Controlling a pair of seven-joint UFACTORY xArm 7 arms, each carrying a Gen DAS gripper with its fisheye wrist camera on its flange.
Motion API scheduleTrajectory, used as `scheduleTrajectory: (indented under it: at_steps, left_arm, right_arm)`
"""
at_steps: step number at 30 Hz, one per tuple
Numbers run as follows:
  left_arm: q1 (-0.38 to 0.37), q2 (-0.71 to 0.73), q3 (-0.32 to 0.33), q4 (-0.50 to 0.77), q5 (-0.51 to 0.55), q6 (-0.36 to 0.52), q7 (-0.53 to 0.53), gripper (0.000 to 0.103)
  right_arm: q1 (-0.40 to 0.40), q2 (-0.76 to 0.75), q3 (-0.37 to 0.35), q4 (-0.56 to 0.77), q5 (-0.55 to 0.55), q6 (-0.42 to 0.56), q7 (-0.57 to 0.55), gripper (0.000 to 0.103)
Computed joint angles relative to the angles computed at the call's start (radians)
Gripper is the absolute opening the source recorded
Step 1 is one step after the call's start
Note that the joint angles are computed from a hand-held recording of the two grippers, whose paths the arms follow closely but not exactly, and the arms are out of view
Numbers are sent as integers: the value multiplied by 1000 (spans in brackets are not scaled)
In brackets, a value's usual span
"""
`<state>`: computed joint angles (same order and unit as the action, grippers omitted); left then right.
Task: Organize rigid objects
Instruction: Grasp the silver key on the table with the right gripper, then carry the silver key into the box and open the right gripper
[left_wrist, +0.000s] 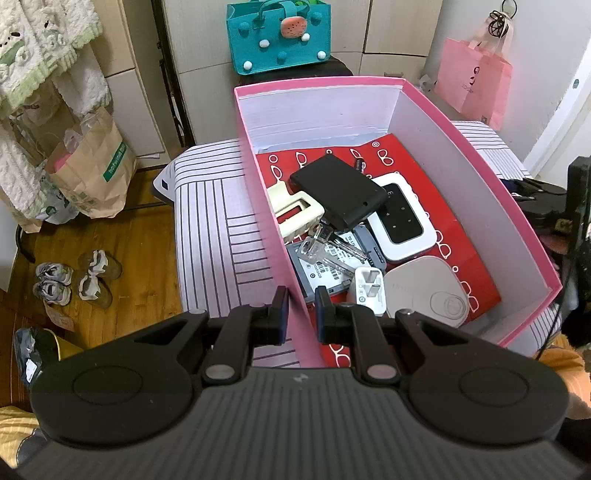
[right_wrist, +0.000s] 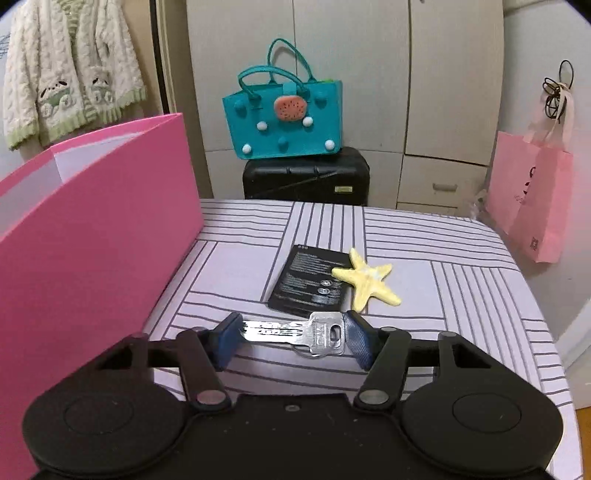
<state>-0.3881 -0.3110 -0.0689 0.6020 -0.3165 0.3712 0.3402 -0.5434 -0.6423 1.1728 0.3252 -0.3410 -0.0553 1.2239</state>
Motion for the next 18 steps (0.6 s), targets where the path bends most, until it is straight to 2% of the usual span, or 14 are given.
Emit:
scheduleTrajectory:
  at_steps: [4, 11, 18]
  left_arm:
    - [-2, 0, 5, 0, -8, 0, 6, 14]
    - [-1, 1, 6, 1, -10, 2, 11, 14]
    - [4, 5, 5, 10, -13, 13, 15, 14]
  right_arm:
    - [118, 52, -138, -19, -5, 4, -59, 65]
    - [417, 20, -414, -52, 18, 72, -135, 65]
    - [615, -73, -591, -42, 28, 147, -210, 65]
